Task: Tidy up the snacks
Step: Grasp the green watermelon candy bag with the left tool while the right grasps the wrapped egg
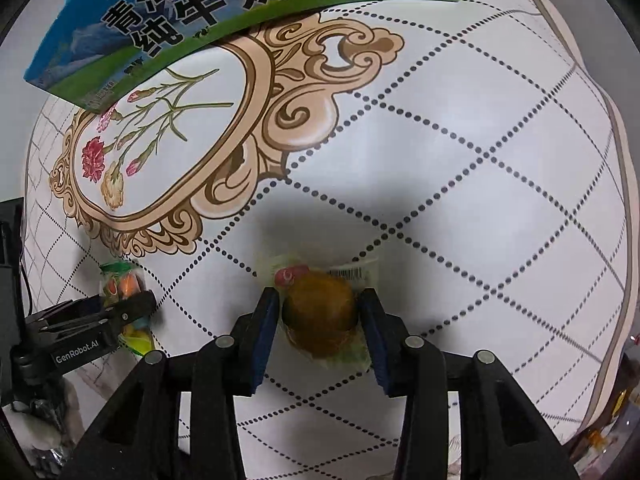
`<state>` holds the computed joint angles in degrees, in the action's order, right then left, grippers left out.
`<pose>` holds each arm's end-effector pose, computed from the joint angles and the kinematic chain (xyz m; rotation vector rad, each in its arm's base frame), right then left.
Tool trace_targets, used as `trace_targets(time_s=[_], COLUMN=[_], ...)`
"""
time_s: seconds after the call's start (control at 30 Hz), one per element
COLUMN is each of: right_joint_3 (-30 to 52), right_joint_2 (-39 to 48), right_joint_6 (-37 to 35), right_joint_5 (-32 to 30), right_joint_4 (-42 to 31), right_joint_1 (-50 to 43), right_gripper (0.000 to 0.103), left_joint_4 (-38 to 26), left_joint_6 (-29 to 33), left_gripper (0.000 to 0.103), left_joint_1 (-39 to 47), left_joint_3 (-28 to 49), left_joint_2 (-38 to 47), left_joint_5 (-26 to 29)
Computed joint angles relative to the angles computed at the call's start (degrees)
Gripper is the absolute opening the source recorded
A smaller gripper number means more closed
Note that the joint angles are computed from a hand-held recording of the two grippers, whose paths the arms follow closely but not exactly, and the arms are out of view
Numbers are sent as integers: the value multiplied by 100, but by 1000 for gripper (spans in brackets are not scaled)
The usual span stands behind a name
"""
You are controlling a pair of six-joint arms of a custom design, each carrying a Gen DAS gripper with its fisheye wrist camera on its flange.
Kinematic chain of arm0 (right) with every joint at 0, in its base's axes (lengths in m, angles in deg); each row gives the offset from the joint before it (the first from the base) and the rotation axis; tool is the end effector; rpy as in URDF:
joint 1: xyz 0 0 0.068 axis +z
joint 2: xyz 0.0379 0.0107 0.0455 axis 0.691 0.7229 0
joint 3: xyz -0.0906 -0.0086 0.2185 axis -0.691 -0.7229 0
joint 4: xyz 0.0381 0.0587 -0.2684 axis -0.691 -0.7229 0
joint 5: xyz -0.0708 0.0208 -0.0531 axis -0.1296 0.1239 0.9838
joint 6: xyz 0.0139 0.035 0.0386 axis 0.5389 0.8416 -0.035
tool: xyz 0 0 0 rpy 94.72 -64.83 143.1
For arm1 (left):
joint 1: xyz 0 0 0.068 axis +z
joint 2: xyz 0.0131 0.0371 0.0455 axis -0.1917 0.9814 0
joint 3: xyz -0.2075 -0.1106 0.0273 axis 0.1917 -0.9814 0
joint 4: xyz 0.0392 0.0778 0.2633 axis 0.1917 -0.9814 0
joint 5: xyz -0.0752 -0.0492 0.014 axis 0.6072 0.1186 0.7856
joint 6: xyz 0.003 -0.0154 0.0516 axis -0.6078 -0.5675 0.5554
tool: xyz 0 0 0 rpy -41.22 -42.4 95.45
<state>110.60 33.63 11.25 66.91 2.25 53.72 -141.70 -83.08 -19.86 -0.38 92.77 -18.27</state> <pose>0.3425 0.0678 0.1464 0.3698 -3.0838 -0.3207 0.3078 -0.0525 0.1599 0.5163 -2.9984 0.1726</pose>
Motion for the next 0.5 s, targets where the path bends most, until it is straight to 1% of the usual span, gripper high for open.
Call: trace_targets(time_s=[0.07,0.1,0.17,0.23,0.3,0.33,0.5], right_joint_3=[151,167,219,104,-18,-35,1], right_joint_2=[182,222,283,248,143,111,-8], right_joint_6=[15,-64,-184,-183,-282,-287,-468], right_joint_5=[5,59,179,284,374,352,82], right_joint_4=[7,5,31,197,314,313,159], right_joint_1=[111,148,212,378,459,460,291], right_gripper=[50,51,51,50,41,41,40], left_joint_4=[-10,53,204,163,127,117,2], left_joint_6=[-129,74,41,-46,-151,-211,-385], left_gripper=[56,56,56,55,51,49,48], left_joint_1=[-93,123,165,145,89,74,-8], left_joint_3=[12,-173,-480,-650,-740,-771,-653], left_joint_2=[35,-59,-241,-498,-673,-754,-964], left_joint_5=[-40,-61,-80,-111,-141,-116,69])
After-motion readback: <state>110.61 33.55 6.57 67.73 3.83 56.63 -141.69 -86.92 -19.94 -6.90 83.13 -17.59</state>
